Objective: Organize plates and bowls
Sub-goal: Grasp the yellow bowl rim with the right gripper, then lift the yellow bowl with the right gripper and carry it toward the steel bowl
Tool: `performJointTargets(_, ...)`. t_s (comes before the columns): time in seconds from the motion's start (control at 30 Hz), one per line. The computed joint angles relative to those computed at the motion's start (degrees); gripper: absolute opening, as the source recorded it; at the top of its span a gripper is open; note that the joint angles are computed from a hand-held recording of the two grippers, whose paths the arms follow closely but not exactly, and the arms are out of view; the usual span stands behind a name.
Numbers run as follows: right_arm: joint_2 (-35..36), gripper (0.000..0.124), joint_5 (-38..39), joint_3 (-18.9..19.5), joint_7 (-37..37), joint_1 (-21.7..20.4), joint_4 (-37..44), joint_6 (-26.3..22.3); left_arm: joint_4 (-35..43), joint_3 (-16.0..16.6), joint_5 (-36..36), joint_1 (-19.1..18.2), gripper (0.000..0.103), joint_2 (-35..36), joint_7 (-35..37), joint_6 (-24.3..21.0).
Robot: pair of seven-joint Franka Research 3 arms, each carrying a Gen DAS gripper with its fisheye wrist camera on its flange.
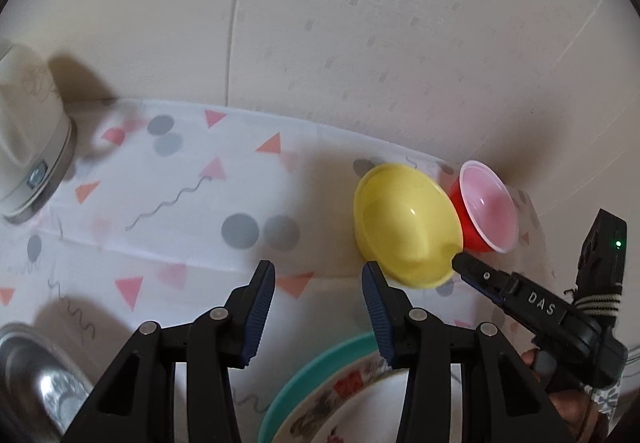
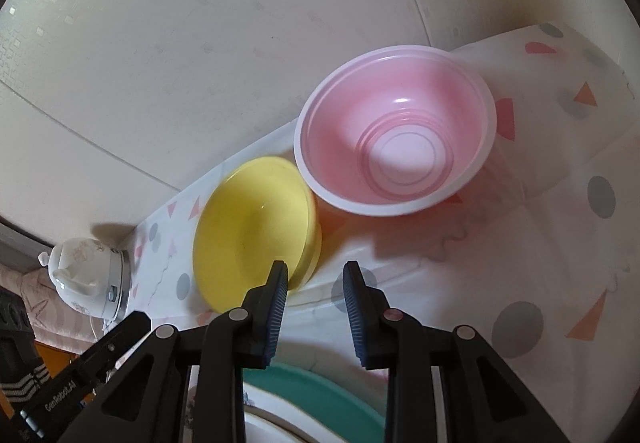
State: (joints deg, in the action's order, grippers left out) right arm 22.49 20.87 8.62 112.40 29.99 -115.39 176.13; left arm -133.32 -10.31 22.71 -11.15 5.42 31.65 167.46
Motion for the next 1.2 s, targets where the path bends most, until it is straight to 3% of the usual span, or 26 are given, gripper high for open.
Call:
performJointTargets(0.33,1.1,0.021,-2.4,-1.9,0.2,1.3,2.4,-2.2,6.4,-2.5,-10.3,2.2,0.034,6.6,13.1,1.0)
performJointTargets(0.4,1.5,0.019,-3.2,-2.5,0.6,1.9,2.8,-2.4,7.5,-4.6,-14.5,3.8,0.033,8.0,17.0,0.9)
performJointTargets(0.47,1.6,0.018,-5.1,-4.2,1.4,3.5,3.1,-2.7,8.5,-3.4,-13.3,2.4,0.033,8.7,17.1,0.3)
performJointTargets(0.53,1.7,0.016,-5.0,-3.1,0.8,2.4,3.5,-3.1,9.7,-4.5,-15.3,3.2,0.030,10.0,19.7,0.4)
performJointTargets(0.6,1.7,0.016,-5.7,-3.9,1.7,3.0,3.7,-3.7,11.2,-3.9,-15.5,2.7,0.029,11.3,19.7,-0.6)
performJointTargets(0.7,1.7,0.017,-2.7,0.2,-1.1,-0.9,3.3,-3.6,11.9,-3.3,-15.4,2.3,0.029,12.2,20.1,-0.8)
performJointTargets(0.77,1.8,0.020,-0.4,2.0,-2.4,-2.6,3.3,-3.7,12.3,-4.7,-17.6,3.7,0.026,13.0,21.7,-1.3)
performJointTargets(0.83,1.7,0.020,0.4,1.9,-2.8,-2.6,3.1,-3.4,12.7,-4.0,-17.5,3.2,0.018,13.4,21.2,-1.9)
performJointTargets(0.9,1.8,0.020,0.2,1.7,-3.7,-2.2,3.2,-3.6,12.0,-6.0,-19.7,4.9,0.010,13.3,23.8,-0.7)
performJointTargets(1.0,2.1,0.014,-1.7,-0.8,-2.5,0.3,3.8,-3.7,11.5,-3.5,-17.0,2.5,0.010,12.6,22.2,-0.5)
performJointTargets(1.07,2.3,0.013,-2.4,-1.1,-2.6,0.6,4.0,-3.6,10.5,-3.8,-17.9,2.9,0.010,11.9,21.6,-0.5)
performJointTargets(1.13,2.5,0.013,-1.6,0.5,-4.1,-0.8,4.5,-4.5,8.9,-4.2,-19.0,3.4,0.010,10.8,21.3,0.2)
performJointTargets(1.2,3.6,0.013,0.8,3.8,-7.3,-3.4,6.1,-5.3,6.4,-1.0,-15.9,1.1,0.010,8.8,16.5,1.5)
